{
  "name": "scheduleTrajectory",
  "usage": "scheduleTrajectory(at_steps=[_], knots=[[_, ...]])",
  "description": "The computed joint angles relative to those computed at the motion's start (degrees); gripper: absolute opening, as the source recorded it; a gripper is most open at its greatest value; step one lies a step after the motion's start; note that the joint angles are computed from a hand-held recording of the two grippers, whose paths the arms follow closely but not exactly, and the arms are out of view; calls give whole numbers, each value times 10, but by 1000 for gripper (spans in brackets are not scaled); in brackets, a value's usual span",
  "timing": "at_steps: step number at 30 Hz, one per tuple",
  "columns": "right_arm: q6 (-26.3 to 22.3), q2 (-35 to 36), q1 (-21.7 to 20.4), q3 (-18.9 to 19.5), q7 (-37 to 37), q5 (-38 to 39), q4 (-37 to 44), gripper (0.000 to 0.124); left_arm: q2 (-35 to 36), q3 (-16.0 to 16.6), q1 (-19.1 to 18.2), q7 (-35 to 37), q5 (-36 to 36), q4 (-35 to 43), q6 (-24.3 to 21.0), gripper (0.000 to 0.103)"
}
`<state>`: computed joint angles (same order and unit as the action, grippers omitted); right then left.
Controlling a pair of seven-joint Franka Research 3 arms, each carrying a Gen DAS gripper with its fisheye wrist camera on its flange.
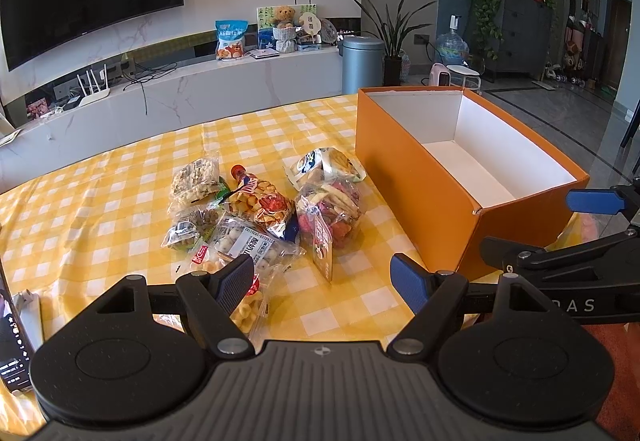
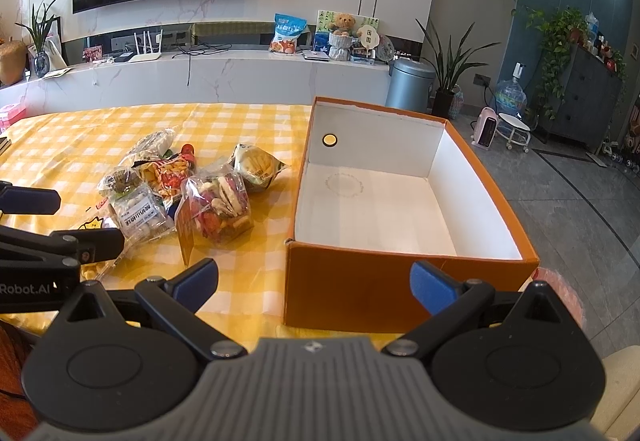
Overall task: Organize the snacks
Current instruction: 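Grasp the yellow-labelled cookie bag with the left tool while the right tool grasps the dried fruit bag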
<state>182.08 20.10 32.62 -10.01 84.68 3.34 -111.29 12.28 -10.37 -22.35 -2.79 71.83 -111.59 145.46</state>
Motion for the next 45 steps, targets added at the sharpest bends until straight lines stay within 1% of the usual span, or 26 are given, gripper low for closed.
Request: scheduleTrajectory(at_steps=[4,7,11,12,13,14,15,16,17,18,19,20,21,22,23,24,25,27,32,33,34,36,38,40,43,45], knots=[[-3,1,2,-2,2,-1,2,100,1,0,1,-4,-1,0,6,91],[-1,5,0,0,3,0,7,100,1,4,1,-33,19,-4,23,90],[21,16,-23,31,-14,14,19,100,-8,9,7,-82,60,-16,49,85],[30,19,-34,44,-23,20,22,99,-10,9,9,-93,63,-19,49,85],[39,23,-44,58,-33,26,26,96,-13,9,13,-101,65,-23,53,80],[48,28,-60,78,-45,32,32,90,-16,10,17,-114,75,-28,62,76],[53,33,-77,98,-56,37,38,87,-21,12,22,-129,86,-35,73,69],[59,38,-91,116,-66,42,43,84,-23,12,26,-141,92,-38,74,64],[63,44,-108,139,-76,45,51,82,-26,13,32,-144,92,-42,81,62],[68,51,-125,162,-87,48,57,80,-27,11,35,-144,90,-44,79,57],[71,58,-148,192,-99,48,64,75,-29,11,39,-139,87,-47,77,54],[72,66,-174,225,-112,45,70,68,-29,10,41,-131,82,-48,69,54],[69,75,-197,255,-122,43,78,65,-28,8,42,-123,79,-49,60,54],[59,83,-212,277,-132,43,87,63,-28,8,42,-115,79,-50,51,58],[48,90,-219,290,-140,47,98,62,-28,8,45,-103,78,-52,50,63],[37,98,-221,297,-148,52,109,61,-27,7,47,-86,72,-51,48,74],[27,104,-218,298,-155,58,120,59,-26,8,49,-75,70,-52,47,81],[8,118,-206,293,-166,69,144,59,-23,9,53,-56,60,-52,48,82],[-56,155,-156,249,-169,97,217,60,-9,19,67,-29,35,-44,72,84],[-69,164,-148,242,-170,103,234,61,-6,20,68,-21,30,-42,74,86],[-81,173,-140,235,-169,109,251,63,-2,21,70,-8,22,-39,78,90],[-104,192,-118,212,-160,115,285,69,6,24,71,15,8,-34,82,91],[-120,210,-95,184,-142,114,316,76,17,25,71,43,-15,-27,80,93],[-139,231,-78,162,-126,106,348,78,26,27,72,77,-42,-23,84,96],[-185,265,-65,143,-109,90,406,79,38,29,73,143,-87,-18,77,96],[-205,284,-63,142,-106,81,435,80,43,32,69,175,-105,-16,68,96]])
